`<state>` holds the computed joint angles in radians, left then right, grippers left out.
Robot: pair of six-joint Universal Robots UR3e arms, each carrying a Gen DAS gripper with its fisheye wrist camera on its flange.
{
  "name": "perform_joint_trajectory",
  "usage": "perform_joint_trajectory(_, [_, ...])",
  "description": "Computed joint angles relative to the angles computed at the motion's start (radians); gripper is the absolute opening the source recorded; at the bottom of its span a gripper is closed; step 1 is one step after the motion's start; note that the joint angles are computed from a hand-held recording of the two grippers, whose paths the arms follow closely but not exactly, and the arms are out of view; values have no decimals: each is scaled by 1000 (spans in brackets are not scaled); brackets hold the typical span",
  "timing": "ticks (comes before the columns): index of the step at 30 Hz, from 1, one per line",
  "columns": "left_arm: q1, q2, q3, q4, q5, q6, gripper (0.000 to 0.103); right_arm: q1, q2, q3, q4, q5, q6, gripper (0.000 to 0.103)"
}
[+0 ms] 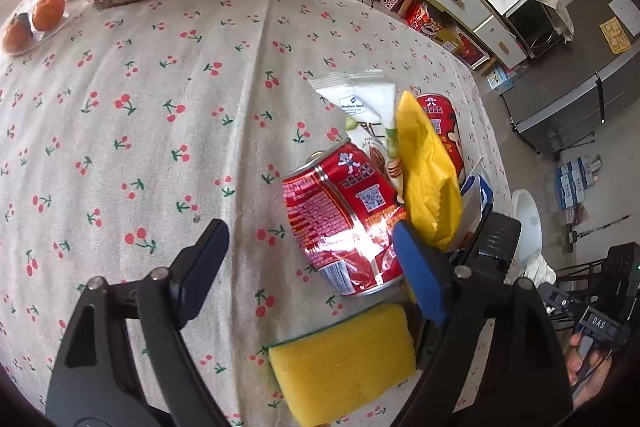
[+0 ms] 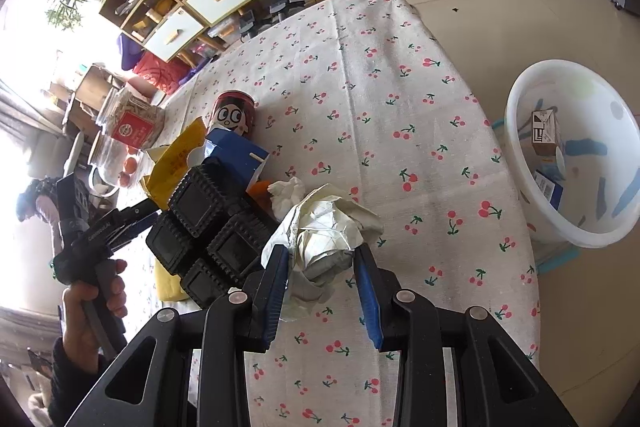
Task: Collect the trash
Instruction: 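Grasp the crushed red can with the left gripper while the right gripper holds the paper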
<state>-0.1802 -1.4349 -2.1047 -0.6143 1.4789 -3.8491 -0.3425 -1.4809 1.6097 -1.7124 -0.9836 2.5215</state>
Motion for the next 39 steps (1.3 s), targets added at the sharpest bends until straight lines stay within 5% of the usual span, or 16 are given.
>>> perform_joint_trajectory(7, [5, -42, 12, 55, -68, -78, 78, -16, -3, 6, 5, 0, -2, 35])
perform_joint_trajectory(16, [-31, -147, 98, 29, -43, -120, 78, -24, 0, 7, -1, -8, 8, 35])
perform_joint_trajectory(19, [-49, -161, 125, 11, -10, -122, 70, -28, -5, 8, -2, -7, 6, 35])
perform_joint_trajectory(39, [-73, 102, -21, -44, 118, -112, 70, -52, -22, 8, -11, 11, 15, 35])
